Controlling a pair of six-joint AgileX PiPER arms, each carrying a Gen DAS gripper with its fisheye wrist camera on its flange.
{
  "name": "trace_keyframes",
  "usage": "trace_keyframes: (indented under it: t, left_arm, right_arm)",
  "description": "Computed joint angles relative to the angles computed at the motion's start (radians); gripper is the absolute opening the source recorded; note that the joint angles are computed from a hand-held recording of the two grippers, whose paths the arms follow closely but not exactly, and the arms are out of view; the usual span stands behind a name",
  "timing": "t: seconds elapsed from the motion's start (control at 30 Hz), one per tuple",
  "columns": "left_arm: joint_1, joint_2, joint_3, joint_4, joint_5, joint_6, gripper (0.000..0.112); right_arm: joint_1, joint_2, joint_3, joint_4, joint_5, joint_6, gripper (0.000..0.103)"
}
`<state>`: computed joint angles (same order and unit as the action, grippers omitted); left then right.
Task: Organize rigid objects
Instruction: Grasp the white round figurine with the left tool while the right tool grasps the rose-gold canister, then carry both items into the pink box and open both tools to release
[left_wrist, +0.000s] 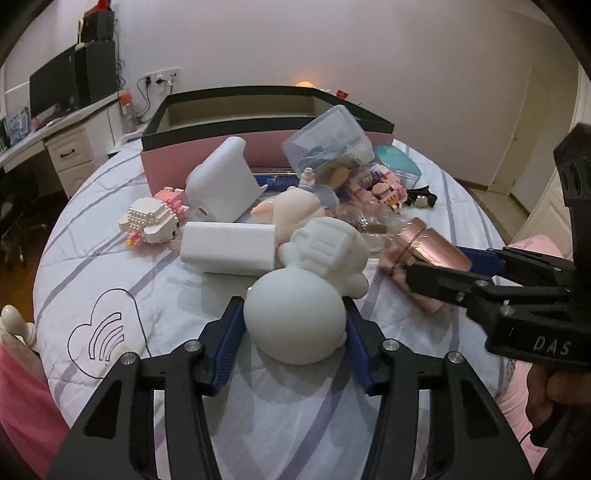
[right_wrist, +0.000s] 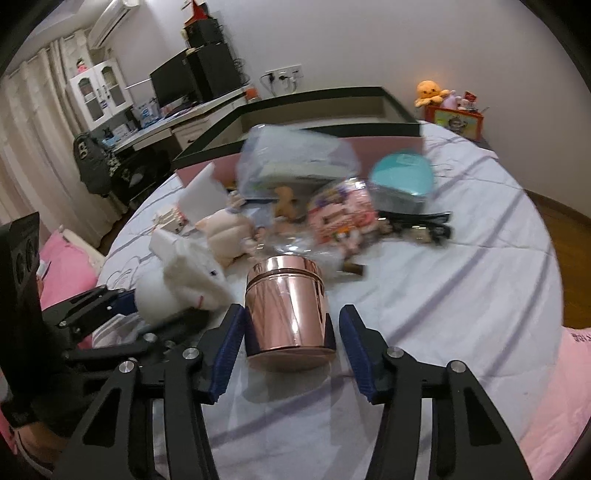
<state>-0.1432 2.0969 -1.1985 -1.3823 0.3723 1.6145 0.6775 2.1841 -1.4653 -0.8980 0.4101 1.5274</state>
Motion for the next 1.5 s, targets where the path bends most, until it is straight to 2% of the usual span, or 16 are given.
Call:
trace_keyframes:
  t: [0.03,0.1,0.2,0.27,0.33,0.5,0.57,0.6,0.63,0.67,0.73,0.77,1.1,1.37,1.47,1.5]
  left_arm:
    - [-0.006,0.002,-0.004,0.004,-0.018,-0.014,0.076]
    - [-0.028,0.005,-0.011,0.03,-0.092,-0.06,0.08]
    - [-0.02,0.03,-0.044,0.048,-0.064,-0.073,0.077]
    - [0.003,0.032,-0.047,0.034,-0.013,-0.054,0.067]
    - [0.014,0.029,-0.041,0.025,0.015,-0.037,0.049]
    - [0.041,0.017,-0.003,-0.051,0.049,0.046,0.05]
    - [0.027,0.011,0.004,-0.068,0.012,0.064,0.066]
    - [0.019,0.008,0.007,-0.087,-0.007,0.081,0.09]
    - [0.008,0.005,0.008,-0.126,-0.018,0.11,0.095]
    - [0.011,0.0,0.006,-0.126,-0.001,0.107,0.093]
    - [0.023,0.018,-0.036,-0.014,0.059,-0.011,0.063]
    - [0.036,0.026,-0.049,0.017,0.093,-0.053,0.063]
    - [0.078,-0.053,0.093,-0.142,0.136,0.161,0.062]
    - [0.071,-0.056,0.094,-0.149,0.111,0.161,0.062]
    - [0.025,-0.033,0.073,-0.143,0.023,0.155,0.073]
    - [0.009,-0.028,0.073,-0.198,-0.02,0.202,0.088]
  right_arm:
    - [-0.004,0.01,-0.015,0.02,0.002,-0.025,0.055]
    - [-0.007,0.04,-0.062,0.076,0.023,-0.094,0.054]
    - [-0.017,0.061,-0.078,0.084,0.014,-0.112,0.054]
    - [-0.006,0.068,-0.083,0.047,0.036,-0.09,0.052]
    - [-0.006,0.05,-0.054,0.012,0.021,-0.045,0.048]
    - [0.006,0.013,0.014,-0.069,0.032,0.055,0.048]
    - [0.0,0.013,0.02,-0.074,0.023,0.063,0.048]
    - [0.0,0.016,0.013,-0.067,0.027,0.055,0.048]
    - [0.001,0.021,0.002,-0.062,0.035,0.047,0.048]
    - [0.002,0.026,-0.006,-0.059,0.04,0.041,0.048]
    - [0.003,0.027,-0.005,-0.065,0.038,0.05,0.048]
    - [0.002,0.025,-0.002,-0.066,0.035,0.053,0.048]
    - [0.007,0.012,0.027,-0.103,0.031,0.102,0.048]
    - [0.005,0.01,0.029,-0.106,0.021,0.102,0.048]
    - [0.002,0.023,0.014,-0.089,0.029,0.087,0.048]
    - [0.004,0.023,0.01,-0.085,0.034,0.083,0.048]
